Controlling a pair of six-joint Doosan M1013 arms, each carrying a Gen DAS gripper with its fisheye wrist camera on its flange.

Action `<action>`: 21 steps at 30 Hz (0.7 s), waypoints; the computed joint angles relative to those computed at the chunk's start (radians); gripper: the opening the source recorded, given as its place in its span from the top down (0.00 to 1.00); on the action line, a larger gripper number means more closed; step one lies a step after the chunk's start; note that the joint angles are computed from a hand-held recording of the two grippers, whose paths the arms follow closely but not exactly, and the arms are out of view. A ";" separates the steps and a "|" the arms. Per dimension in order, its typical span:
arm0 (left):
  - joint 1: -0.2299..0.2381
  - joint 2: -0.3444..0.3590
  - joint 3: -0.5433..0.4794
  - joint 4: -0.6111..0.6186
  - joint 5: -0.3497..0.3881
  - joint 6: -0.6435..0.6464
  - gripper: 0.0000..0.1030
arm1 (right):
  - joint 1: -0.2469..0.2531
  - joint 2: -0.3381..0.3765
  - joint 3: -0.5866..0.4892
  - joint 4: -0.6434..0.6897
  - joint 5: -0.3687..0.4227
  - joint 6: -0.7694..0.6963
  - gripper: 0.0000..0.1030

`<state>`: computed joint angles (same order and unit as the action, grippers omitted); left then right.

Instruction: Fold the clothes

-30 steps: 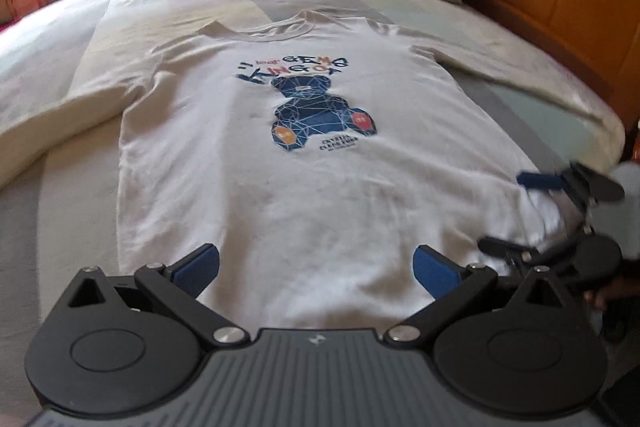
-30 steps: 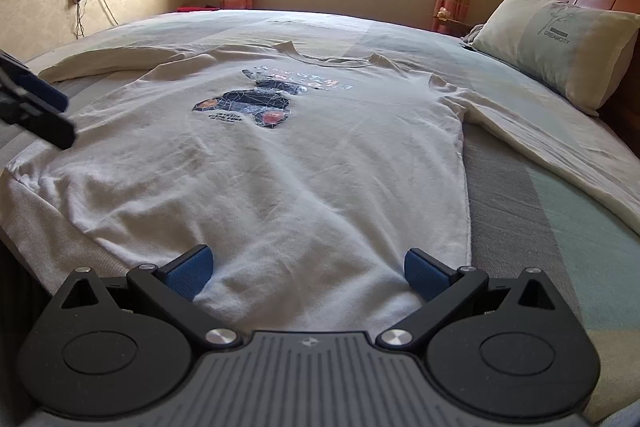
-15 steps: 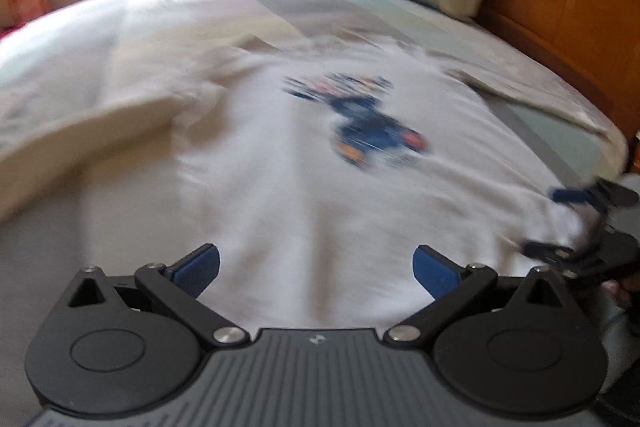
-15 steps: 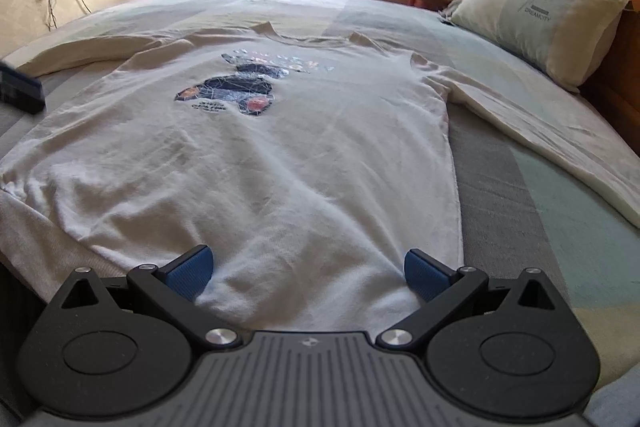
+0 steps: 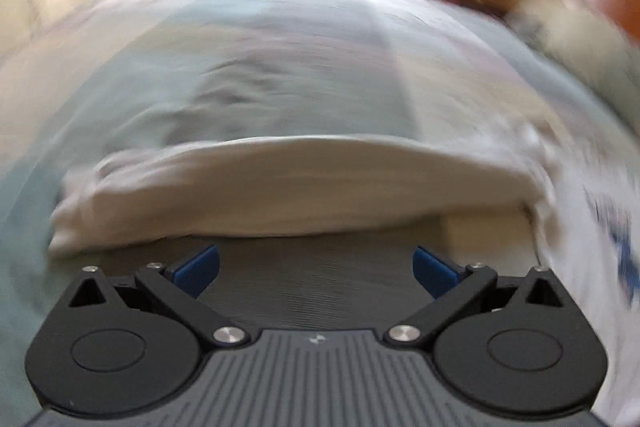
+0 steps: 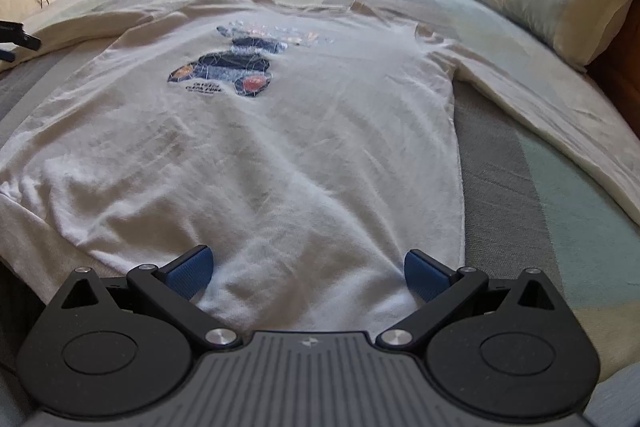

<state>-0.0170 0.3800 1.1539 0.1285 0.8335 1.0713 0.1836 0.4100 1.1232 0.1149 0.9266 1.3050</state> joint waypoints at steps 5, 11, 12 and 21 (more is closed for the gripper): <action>0.055 -0.053 0.124 -0.069 -0.118 -0.032 0.01 | 0.000 0.006 -0.006 0.010 0.000 -0.004 0.00; 0.062 -0.051 0.141 -0.055 -0.177 -0.045 0.01 | 0.001 0.014 -0.015 0.015 -0.009 0.012 0.00; 0.060 -0.044 0.131 -0.041 -0.171 -0.054 0.01 | 0.002 0.015 -0.017 0.014 -0.008 0.014 0.00; 0.013 -0.015 0.043 -0.133 -0.124 0.138 0.01 | 0.002 0.013 -0.011 0.012 -0.018 0.016 0.00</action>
